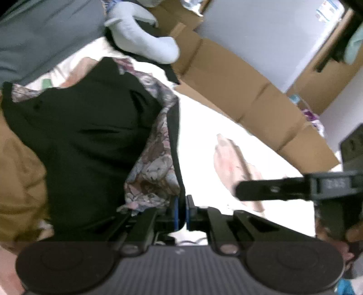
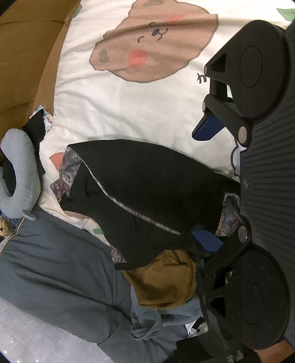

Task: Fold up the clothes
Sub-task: 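Lift the jacket edge with the left gripper while the right gripper approaches it, then close the right gripper on the jacket beside the left gripper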

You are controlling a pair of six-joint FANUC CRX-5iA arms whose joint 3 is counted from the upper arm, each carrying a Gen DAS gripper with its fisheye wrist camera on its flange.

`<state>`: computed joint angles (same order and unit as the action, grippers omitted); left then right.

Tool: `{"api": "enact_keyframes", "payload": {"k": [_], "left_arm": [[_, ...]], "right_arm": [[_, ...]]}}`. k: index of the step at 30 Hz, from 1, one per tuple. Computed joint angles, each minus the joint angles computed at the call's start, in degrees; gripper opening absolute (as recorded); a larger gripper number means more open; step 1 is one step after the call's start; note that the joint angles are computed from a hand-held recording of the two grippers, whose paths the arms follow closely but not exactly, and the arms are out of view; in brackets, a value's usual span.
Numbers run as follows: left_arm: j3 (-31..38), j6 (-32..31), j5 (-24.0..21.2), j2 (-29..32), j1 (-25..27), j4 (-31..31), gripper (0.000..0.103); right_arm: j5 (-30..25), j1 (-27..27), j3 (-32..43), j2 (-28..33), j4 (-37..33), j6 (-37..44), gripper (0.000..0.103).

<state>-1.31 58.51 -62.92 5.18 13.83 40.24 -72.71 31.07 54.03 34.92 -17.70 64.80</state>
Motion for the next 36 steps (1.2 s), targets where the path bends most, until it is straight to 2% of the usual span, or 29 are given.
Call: {"api": "enact_keyframes", "payload": {"k": [7, 9, 13, 15, 16, 17, 20, 22, 25, 28, 32, 34, 36], "left_arm": [[-2.5, -1.5, -0.9, -1.1, -1.2, 3.2, 0.006], [-3.0, -1.9, -1.3, -1.3, -1.4, 3.9, 0.006], [-3.8, -3.0, -2.7, -1.5, -2.0, 5.2, 0.006], [-4.3, -3.6, -3.2, -1.8, -2.2, 5.9, 0.006], [-4.8, -4.0, -3.4, -2.2, -2.3, 6.2, 0.006], [-4.8, -4.0, -3.6, -2.1, -2.5, 6.5, 0.006], [-5.1, -4.5, -4.2, -2.6, -2.8, 6.0, 0.007], [-5.4, -4.9, -5.0, -2.9, -2.3, 6.2, 0.010], [-5.5, -3.5, -3.8, -3.9, -2.0, 3.8, 0.024], [-4.5, -0.6, -3.1, -4.1, -1.0, -0.8, 0.030], [-2.3, 3.8, -1.7, -3.6, -0.1, -9.3, 0.036], [-1.0, 5.9, -1.3, -2.8, 0.4, -12.4, 0.042], [-0.6, 7.6, -0.7, -2.5, 0.8, -14.6, 0.053]], "right_arm": [[-2.6, -0.9, 2.5, 1.7, -3.6, -1.0, 0.084], [-4.0, -1.3, 3.6, 2.5, -5.1, -1.6, 0.080], [-5.0, -2.3, 3.7, 2.9, -8.3, -3.0, 0.065], [-4.8, -2.8, 3.2, 2.9, -9.3, -3.8, 0.057], [-4.7, -3.1, 2.9, 2.9, -9.9, -4.2, 0.043], [-5.3, -3.4, 3.3, 3.3, -10.5, -4.7, 0.024], [-6.7, -4.4, 4.0, 3.9, -12.8, -5.0, 0.004], [-7.1, -4.7, 3.8, 3.8, -12.6, -4.5, 0.002], [-9.7, -4.9, 5.3, 4.6, -10.0, -3.7, 0.001], [-12.9, -5.3, 7.3, 5.5, -7.7, -2.5, 0.001], [-13.6, -6.0, 5.2, 4.1, -5.9, -1.5, 0.000], [-13.3, -6.2, 3.4, 3.1, -5.2, -1.0, 0.000], [-13.0, -6.3, 1.3, 2.0, -4.1, -0.7, 0.000]]}}
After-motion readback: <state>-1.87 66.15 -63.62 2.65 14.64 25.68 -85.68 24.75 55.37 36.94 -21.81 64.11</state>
